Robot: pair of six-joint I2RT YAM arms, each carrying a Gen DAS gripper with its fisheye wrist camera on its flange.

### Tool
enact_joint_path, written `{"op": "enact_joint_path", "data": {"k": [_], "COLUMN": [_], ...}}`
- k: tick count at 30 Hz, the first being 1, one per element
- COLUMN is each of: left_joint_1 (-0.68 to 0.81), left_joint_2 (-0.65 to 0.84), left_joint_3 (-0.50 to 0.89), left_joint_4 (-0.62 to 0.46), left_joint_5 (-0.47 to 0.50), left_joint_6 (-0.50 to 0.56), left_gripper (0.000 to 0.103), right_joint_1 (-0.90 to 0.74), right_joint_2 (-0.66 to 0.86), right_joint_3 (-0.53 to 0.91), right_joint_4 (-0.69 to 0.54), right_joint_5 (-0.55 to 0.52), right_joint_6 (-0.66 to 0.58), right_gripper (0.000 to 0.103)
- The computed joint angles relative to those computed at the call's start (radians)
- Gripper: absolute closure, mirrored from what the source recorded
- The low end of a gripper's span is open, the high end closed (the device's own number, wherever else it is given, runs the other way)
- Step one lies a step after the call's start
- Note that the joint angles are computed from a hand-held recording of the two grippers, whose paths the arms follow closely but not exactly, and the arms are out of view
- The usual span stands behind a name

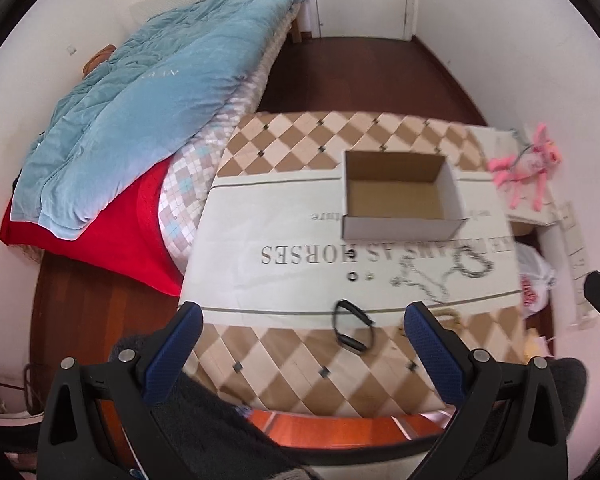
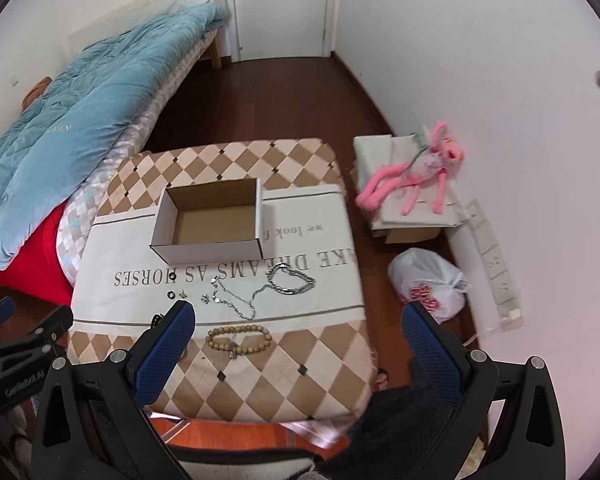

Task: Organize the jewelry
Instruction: 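Grasp the black watch band with the left gripper while the right grasps the wooden bead bracelet, then lift the watch band with the left gripper while the right carries the bead bracelet to the box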

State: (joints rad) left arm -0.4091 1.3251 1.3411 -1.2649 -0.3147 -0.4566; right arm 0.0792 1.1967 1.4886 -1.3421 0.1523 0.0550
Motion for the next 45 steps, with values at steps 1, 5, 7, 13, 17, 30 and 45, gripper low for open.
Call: {"op": "enact_joint_path", "data": {"k": [1,5,7,13,17,30,45], "left_joint_1": [0.011,0.042,0.048,0.085,0.124,0.212,0.215], "left_joint_2": [0.016,0.088,0.136,0.228,0.279,0.35,0.285], "left_joint_3": [-0.031,-0.144,-0.189,-0.281,-0.316,-0.398,-0.493], "left_joint_4": [0.025,0.133,0.174,0.288,0.35,0.474,0.58], "left_joint_5": [0.003,0.019,0.013,0.07,0.153,0.346,0.313], "left_joint_6": [0.011,0.055,0.063,0.082,0.094,0.109,0.19], "left_gripper": [0.0,0.0,0.0,0.001,0.005,0.057,0.101], "right_joint_1": [-0.014,-0.056,-0.059,-0.072,-0.07,-0.051,-0.037], "right_joint_2": [0.008,0.069,0.11,0.193,0.256,0.367,0.335], "right_joint_3": [-0.042,-0.212,-0.291,-0.495,-0.546,-0.577,-0.641], "right_joint_4": [0.03,0.155,0.212,0.376,0.441,0.533,0.577], "right_joint_5": [-0.012,-0.066,-0.078,-0.119,-0.126,-0.147,-0.143], "right_joint_6": [-0.005,-0.023,-0.019,-0.004,0.003,0.022,0.052], "right_gripper": [0.0,0.004,0.013,0.027,0.035,0.048,0.094]}}
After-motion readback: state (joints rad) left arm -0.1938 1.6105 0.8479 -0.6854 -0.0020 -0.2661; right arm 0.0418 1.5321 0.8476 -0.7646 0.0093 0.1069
